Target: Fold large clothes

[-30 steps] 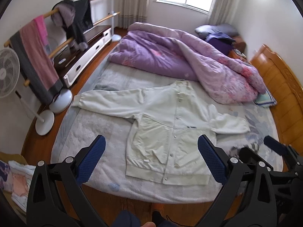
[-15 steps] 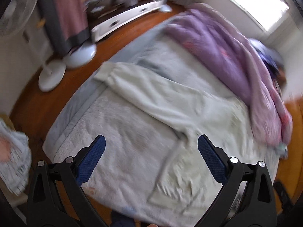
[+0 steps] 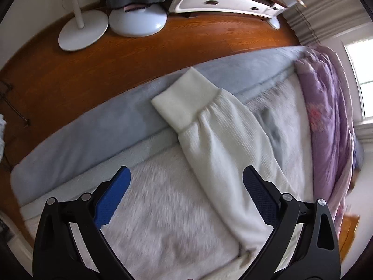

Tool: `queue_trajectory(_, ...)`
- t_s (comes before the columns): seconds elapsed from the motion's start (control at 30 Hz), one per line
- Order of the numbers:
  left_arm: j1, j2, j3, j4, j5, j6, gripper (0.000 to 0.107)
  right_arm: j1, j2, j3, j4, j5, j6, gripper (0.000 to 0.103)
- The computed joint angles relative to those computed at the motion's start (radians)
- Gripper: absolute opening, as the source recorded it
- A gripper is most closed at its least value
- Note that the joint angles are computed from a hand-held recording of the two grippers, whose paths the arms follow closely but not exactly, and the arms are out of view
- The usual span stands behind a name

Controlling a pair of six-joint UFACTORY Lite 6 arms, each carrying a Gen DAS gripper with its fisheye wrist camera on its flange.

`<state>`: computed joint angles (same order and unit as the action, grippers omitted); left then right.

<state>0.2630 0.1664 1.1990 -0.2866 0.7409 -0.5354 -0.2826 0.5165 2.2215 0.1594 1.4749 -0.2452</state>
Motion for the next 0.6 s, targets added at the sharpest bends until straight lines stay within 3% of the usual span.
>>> queue_trajectory(0.07, 0.020, 0.080, 0.002, -0.081, -0.073, 0.080, 0.074, 0.012, -0.003, -0.099, -0.001, -0.094, -0.002, 0.095)
queue_trajectory(0.13, 0.044, 0.157, 0.010, -0.175, -0.113, 0.148, 0.072, 0.010, 0.017, -0.139, 0.014, -0.139, -0.001, 0.093)
queue_trajectory(0.2, 0.036, 0.212, 0.034, -0.152, -0.139, 0.130, 0.067, 0.006, 0.066, -0.146, 0.049, -0.161, -0.003, 0.070)
queue_trajectory(0.23, 0.036, 0.240, 0.043, -0.138, -0.153, 0.122, 0.061, 0.007, 0.090, -0.145, 0.064, -0.166, -0.004, 0.052)
queue_trajectory(0.27, 0.040, 0.251, 0.041, -0.150, -0.171, 0.139, 0.046, 0.003, 0.120, -0.149, 0.078, -0.173, -0.008, 0.038)
queue_trajectory(0.37, 0.043, 0.254, 0.032, -0.157, -0.206, 0.185, 0.025, -0.003, 0.167, -0.184, 0.118, -0.213, -0.032, 0.022)
queue_trajectory(0.43, 0.032, 0.232, 0.024, -0.145, -0.220, 0.194, 0.019, -0.002, 0.189, -0.208, 0.135, -0.248, -0.057, 0.015)
queue_trajectory(0.6, 0.000, 0.131, 0.002, -0.057, -0.213, 0.130, 0.018, 0.024, 0.271, -0.209, 0.163, -0.277, -0.095, 0.001)
